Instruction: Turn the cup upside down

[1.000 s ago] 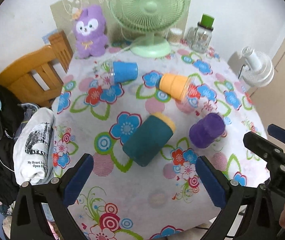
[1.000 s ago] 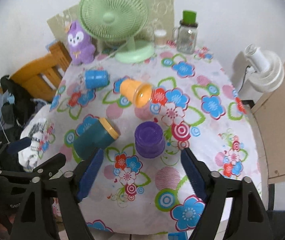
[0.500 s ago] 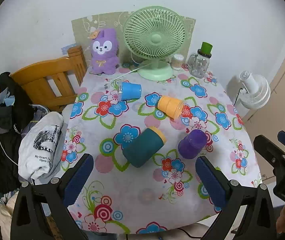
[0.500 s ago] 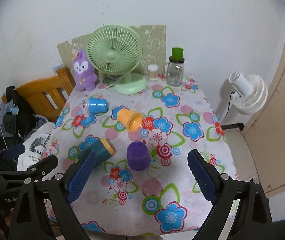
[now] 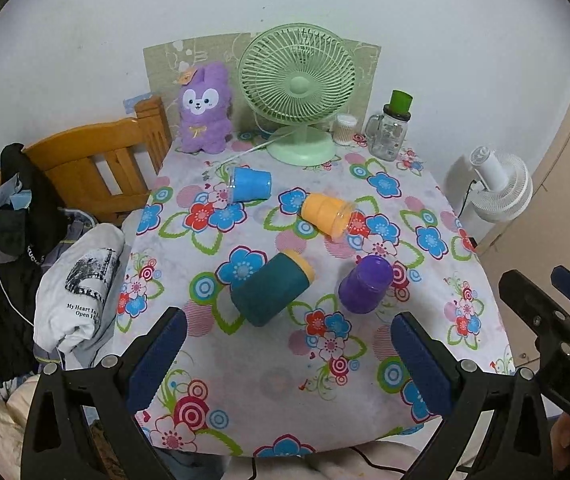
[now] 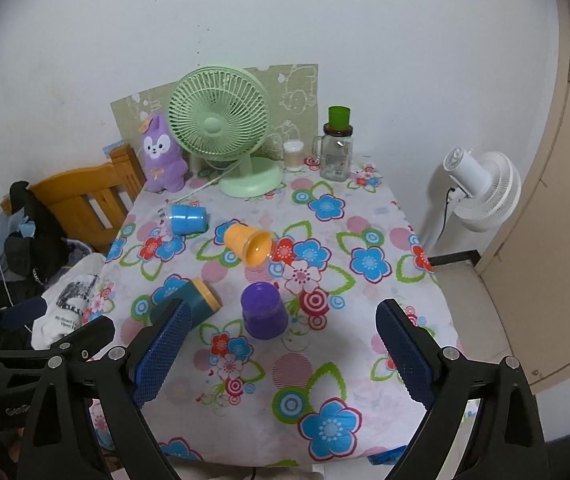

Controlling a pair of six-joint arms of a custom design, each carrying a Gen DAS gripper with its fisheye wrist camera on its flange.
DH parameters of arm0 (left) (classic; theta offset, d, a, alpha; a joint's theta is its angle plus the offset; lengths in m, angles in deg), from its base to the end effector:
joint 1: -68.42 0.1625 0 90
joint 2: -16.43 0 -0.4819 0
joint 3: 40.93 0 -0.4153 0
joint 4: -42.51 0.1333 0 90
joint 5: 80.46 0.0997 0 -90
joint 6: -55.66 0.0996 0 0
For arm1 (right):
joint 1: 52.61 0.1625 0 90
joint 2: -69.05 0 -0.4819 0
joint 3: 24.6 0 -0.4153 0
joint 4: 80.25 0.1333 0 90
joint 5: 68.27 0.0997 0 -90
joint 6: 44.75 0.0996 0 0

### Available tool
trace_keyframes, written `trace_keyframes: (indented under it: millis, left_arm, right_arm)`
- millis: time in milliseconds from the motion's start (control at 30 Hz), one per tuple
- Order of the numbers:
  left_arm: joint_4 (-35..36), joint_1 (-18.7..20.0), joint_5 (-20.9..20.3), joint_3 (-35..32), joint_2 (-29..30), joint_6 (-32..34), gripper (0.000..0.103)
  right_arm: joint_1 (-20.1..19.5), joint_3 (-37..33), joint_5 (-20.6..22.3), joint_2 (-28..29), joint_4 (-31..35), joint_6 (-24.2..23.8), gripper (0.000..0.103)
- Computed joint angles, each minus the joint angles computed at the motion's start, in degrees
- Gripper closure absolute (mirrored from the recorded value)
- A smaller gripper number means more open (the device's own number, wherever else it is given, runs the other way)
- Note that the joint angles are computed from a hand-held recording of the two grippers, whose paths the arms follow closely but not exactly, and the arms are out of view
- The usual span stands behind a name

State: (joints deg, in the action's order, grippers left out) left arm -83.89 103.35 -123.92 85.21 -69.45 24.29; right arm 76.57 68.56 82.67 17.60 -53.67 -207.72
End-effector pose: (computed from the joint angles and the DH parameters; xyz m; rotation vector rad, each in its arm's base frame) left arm -0.2483 -0.4242 0.2997 0.5327 2.3675 -0.6550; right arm 0.3742 -0.3860 0.1812 0.1773 -2.1858 0.9726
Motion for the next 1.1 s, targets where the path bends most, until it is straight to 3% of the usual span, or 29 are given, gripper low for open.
trace_keyframes:
  millis: [200, 1100]
  left_arm:
    - [-0.7, -0.2, -0.5, -0.1, 0.3, 0.5, 0.0]
    - [-0.4, 0.3, -0.7, -1.4, 2.6, 0.8, 0.0]
  right_arm:
    - [-0.4, 0.5, -0.2, -0.4, 0.6, 2.2, 0.008]
    - [-1.8, 0.5, -0.3, -0.9, 1.1, 2.7, 0.008]
